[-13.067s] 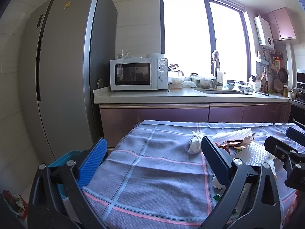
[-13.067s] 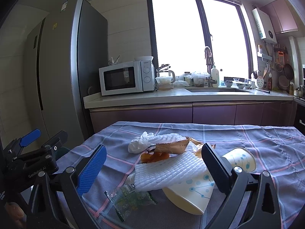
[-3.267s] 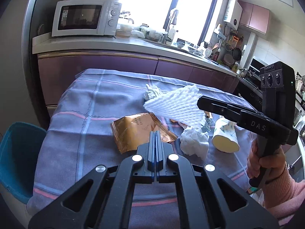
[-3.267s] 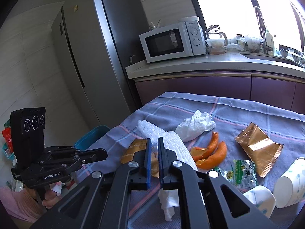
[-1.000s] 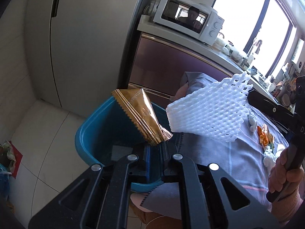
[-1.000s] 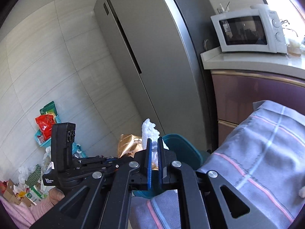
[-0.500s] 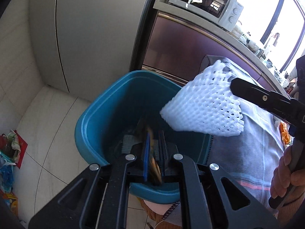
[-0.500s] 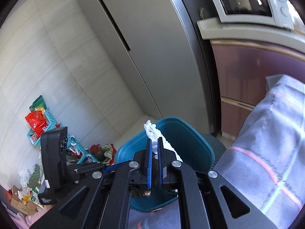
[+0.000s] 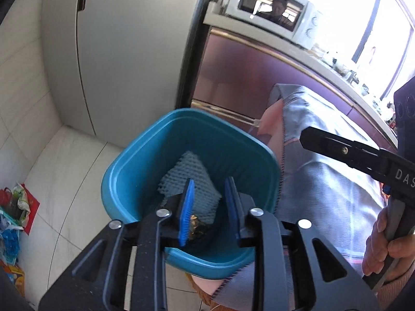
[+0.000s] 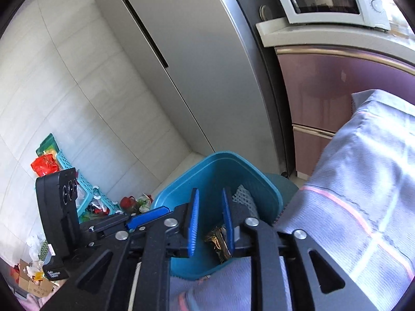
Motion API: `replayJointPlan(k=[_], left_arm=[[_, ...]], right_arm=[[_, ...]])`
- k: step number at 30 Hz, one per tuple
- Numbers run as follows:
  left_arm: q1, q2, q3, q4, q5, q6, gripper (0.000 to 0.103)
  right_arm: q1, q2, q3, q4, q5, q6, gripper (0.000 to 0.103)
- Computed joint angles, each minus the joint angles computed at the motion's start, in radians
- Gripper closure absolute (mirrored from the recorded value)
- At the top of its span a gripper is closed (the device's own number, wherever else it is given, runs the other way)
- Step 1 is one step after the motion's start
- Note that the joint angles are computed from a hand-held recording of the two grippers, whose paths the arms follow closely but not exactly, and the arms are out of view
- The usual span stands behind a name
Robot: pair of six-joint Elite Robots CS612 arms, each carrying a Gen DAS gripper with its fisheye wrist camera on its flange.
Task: Collect trash
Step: 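Carry the gold wrapper and foam net to the teal bin and release both, then grasp the white tissue with the left gripper while the right gripper grasps the dotted paper bowl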
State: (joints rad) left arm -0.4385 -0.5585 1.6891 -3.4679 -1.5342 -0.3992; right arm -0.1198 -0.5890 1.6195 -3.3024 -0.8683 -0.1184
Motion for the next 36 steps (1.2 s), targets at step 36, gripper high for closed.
replayJointPlan(k=[36], left_arm=[[-0.291,0.013,-0.089,0.044,-0.342,0.362,0.039]], right_arm=[[-0.392,-0.122,0.529,-0.621,-0.265,0.216,0.054]])
